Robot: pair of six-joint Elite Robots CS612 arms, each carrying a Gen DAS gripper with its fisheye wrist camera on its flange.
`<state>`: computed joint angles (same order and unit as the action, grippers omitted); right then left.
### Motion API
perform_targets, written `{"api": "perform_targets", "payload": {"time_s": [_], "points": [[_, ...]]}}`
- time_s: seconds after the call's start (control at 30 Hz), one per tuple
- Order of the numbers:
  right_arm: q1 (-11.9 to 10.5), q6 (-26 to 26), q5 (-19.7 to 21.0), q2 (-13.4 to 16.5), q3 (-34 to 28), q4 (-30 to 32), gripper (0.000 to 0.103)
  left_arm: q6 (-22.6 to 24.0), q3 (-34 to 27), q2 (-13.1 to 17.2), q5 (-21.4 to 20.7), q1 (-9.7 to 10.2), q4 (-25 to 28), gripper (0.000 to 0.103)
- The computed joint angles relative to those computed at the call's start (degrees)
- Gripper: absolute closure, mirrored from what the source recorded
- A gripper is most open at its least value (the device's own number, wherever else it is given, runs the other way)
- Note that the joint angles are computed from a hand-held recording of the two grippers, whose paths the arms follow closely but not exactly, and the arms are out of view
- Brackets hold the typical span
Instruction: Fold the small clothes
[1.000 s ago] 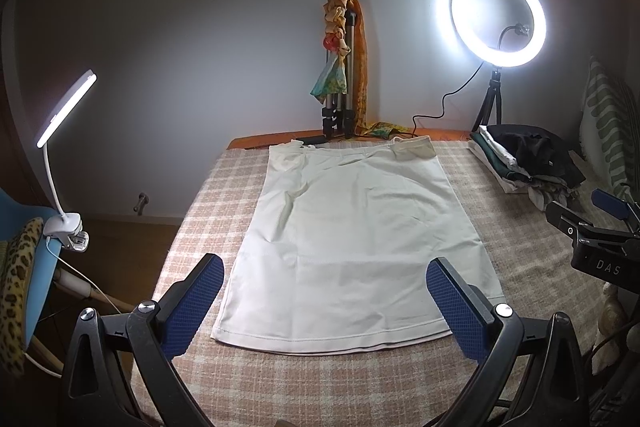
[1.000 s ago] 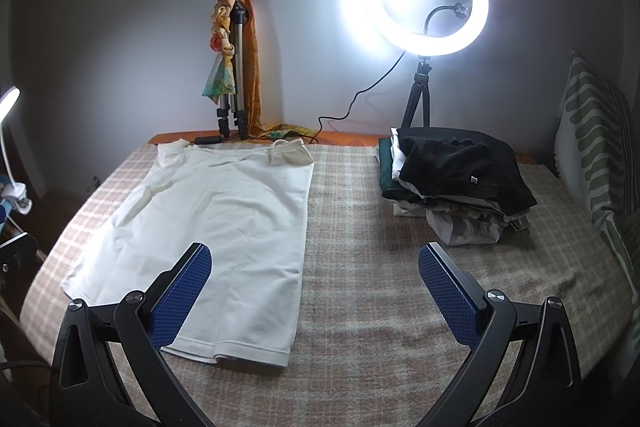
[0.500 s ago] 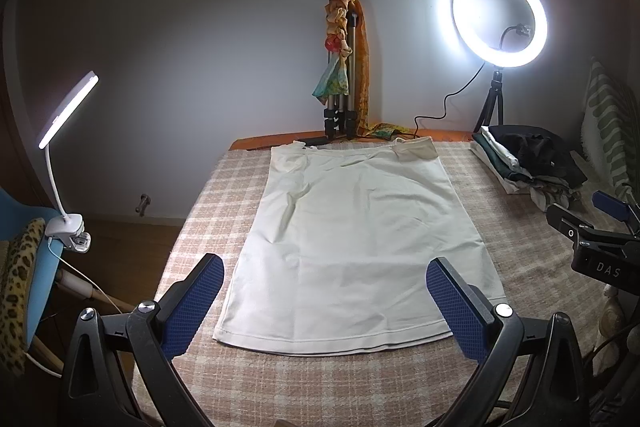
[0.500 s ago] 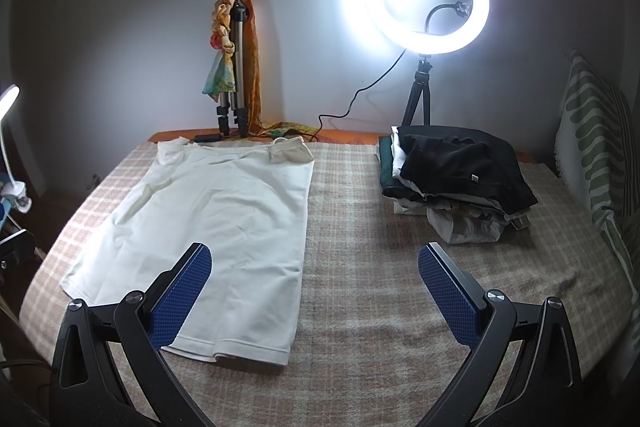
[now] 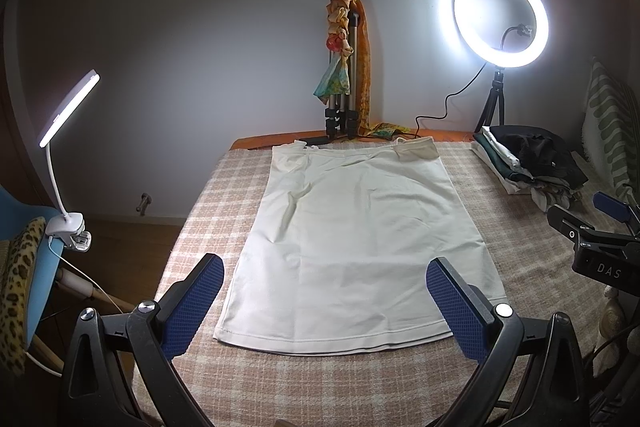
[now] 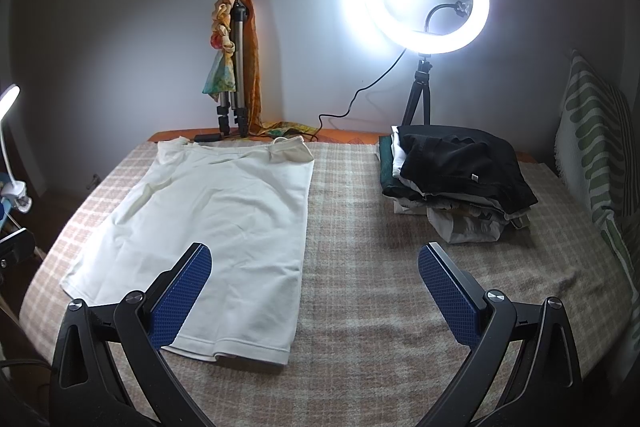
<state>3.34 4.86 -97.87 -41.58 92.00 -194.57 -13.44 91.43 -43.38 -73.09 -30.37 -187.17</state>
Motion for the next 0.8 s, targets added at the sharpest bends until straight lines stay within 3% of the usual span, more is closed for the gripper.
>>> {"api": "perform_targets", "payload": {"time_s": [0.8], "points": [[0.06, -0.01, -0.5, -0.02, 0.0, -0.09, 0.0, -0.59, 0.04, 0.19, 0.75, -0.22, 0.76, 0.001]]}}
